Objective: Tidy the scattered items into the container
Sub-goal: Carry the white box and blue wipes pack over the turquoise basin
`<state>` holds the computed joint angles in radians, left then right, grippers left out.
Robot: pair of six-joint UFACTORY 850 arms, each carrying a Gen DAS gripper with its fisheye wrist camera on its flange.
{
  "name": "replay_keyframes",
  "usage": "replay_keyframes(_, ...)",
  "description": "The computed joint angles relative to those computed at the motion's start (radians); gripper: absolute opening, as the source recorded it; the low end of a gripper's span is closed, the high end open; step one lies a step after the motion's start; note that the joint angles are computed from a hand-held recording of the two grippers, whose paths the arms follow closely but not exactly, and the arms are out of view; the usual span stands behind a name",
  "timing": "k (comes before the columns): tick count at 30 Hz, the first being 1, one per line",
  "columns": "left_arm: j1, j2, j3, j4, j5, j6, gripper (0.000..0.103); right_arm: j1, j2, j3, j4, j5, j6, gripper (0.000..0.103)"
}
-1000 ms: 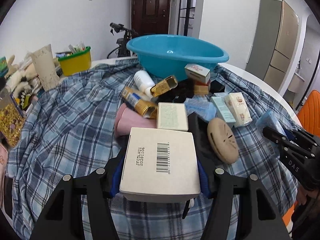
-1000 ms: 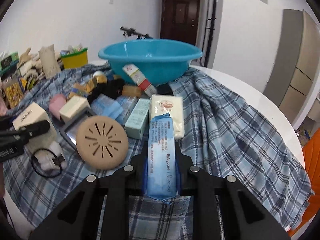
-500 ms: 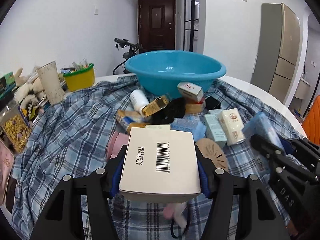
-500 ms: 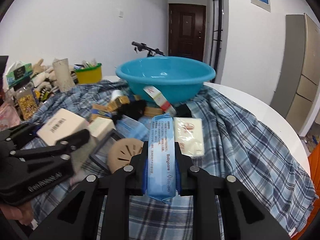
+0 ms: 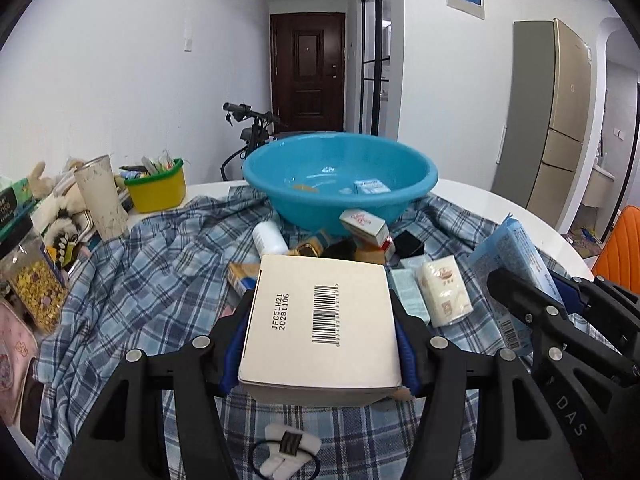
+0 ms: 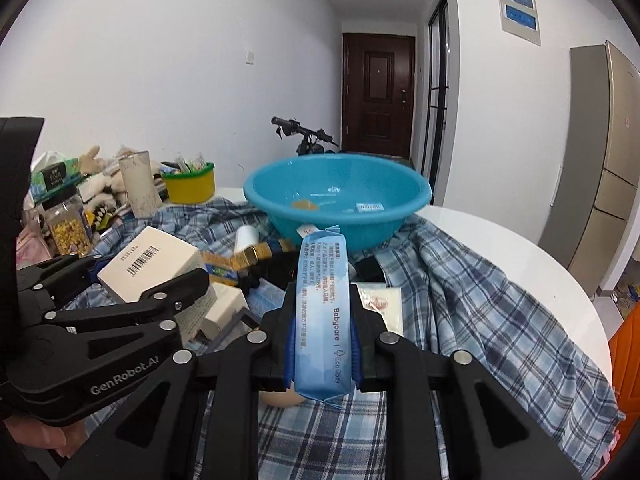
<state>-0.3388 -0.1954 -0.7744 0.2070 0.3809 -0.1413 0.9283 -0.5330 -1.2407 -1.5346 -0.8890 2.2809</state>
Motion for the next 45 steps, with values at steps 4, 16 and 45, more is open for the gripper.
replay_keyframes(4,0.003,0.016,-0.007,0.005,-0.001,-0.002,0.063,0.000,0.011,-0.008,-0.019,-0.013,-0.010,0.019)
replay_keyframes(16,0.008,0.056,-0.049,0.003,0.010,0.006,0.063,-0.011,0.044,-0.026,-0.076,-0.061,-0.013,0.019)
replay_keyframes(45,0.023,-0.131,-0.347,0.182,-0.089,-0.160,0.063,-0.165,0.007,-0.132,-0.130,0.042,-0.124,0.019)
